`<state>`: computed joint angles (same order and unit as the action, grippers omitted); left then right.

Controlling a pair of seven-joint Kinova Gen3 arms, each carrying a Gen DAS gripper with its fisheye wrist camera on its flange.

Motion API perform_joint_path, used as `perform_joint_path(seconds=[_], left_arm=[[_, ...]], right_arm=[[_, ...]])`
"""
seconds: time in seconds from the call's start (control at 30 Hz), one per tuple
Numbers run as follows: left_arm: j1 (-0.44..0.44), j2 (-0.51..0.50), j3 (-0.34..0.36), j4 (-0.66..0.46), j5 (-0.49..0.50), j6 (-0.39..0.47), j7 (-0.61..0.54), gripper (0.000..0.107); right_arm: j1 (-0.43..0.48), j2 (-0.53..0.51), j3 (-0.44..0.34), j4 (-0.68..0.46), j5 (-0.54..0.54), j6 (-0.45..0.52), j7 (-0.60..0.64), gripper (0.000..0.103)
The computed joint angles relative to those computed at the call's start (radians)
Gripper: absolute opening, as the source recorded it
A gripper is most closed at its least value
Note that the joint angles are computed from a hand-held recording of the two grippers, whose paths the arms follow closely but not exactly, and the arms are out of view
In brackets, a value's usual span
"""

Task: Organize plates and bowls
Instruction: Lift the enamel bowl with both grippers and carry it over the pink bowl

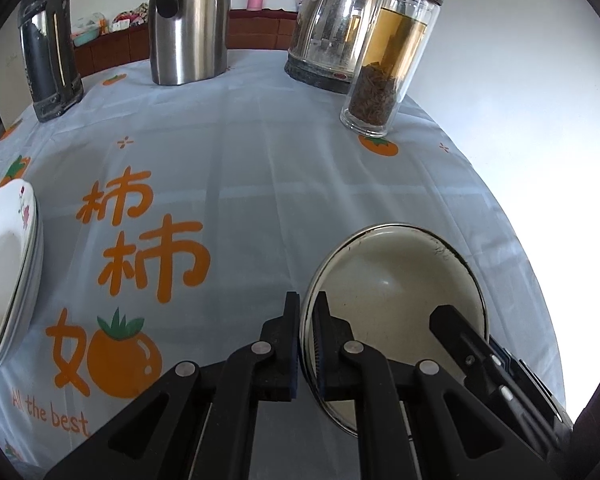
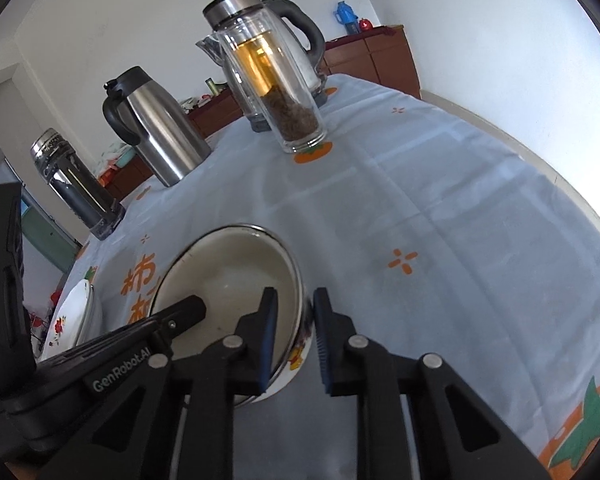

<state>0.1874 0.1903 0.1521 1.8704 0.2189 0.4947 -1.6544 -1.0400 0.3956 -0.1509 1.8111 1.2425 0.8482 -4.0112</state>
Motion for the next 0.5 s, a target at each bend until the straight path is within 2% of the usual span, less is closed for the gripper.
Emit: perform_joint_path(seconds=[0.17,0.3,0.4,0.5], left_arm=[[-0.053,-0.056,0.018,0.058,0.101,-0.005,-0.118,0.007],[-0.034,-0.132,-0.007,0.129,0.076,-0.055,-0.137,0.007],[-0.031,-0.191,-0.022,0.167,0.091,-0.065,-0.188,0.007],[-0.012,-0.239,-0.029,0.188,0.041,-0.067,-0.16,0.007]], right_arm=[[-0.008,-0.036,-0.019,0.065,0.091,-0.024,-0.138,0.016],[-0.019,-0.039,-0.051,0.059,0.1,-0.002,-0.178,0.014],[-0.07,-0.025,-0.069,0.012,0.058,0.091,-0.147,0.013],[-0.111,-0.015,-0.073,-0.017,0.028,0.145,-0.15,0.013]])
